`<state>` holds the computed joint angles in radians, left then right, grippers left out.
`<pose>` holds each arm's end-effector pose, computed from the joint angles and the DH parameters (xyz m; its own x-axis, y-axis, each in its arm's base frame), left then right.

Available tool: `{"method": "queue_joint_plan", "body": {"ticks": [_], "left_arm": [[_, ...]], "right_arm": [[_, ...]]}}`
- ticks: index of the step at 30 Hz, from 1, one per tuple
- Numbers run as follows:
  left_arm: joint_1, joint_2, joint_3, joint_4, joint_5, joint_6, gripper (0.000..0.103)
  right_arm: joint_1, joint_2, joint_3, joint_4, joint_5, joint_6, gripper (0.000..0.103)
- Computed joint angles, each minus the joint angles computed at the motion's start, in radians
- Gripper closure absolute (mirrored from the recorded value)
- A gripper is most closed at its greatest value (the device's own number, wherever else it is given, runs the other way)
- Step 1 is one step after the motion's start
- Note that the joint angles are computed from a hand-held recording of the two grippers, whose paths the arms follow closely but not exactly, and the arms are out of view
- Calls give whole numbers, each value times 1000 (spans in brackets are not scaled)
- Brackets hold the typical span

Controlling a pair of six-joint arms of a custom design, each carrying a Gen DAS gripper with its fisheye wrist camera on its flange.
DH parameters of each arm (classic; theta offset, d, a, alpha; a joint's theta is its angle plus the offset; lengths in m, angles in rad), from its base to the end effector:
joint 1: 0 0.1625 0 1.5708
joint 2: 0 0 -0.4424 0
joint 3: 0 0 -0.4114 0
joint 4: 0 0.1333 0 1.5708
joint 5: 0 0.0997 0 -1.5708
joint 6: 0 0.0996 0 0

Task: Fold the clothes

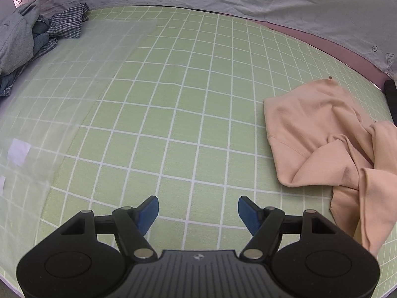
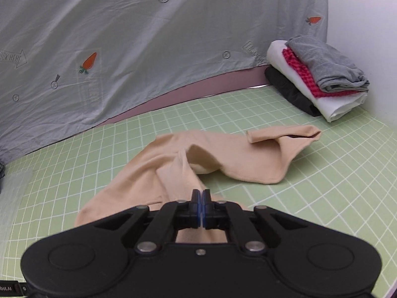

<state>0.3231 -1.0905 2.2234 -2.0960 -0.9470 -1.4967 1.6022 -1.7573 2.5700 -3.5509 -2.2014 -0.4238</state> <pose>-0.3323 -0.3132 0.0590 -0.7720 -0.1951 -0.6049 0.1160 0.8925 -0.4360 0.0844 -0.3114 0.3586 -0.7463 0.3096 0.5892 -0.3502 0.5701 -0.7432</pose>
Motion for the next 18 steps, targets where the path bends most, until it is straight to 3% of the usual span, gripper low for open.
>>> {"method": "queue_joint_plan", "body": {"ticks": [7, 12, 13, 16, 18], "left_arm": [[-55, 162, -104, -26, -43, -148, 31], [-85, 255, -172, -15, -63, -249, 31], [-89, 272, -186, -10, -67, -270, 31], [-101, 315, -215, -39, -77, -304, 31], [-109, 343, -233, -68, -78, -314, 31]], "right_arm": [[-395, -267, -60, 192, 206, -202, 102], [-569, -318, -114, 346, 351, -321, 101], [-584, -316, -122, 365, 366, -337, 98], [-616, -315, -140, 417, 417, -372, 71], [-643, -326, -150, 468, 478, -412, 66]]}}
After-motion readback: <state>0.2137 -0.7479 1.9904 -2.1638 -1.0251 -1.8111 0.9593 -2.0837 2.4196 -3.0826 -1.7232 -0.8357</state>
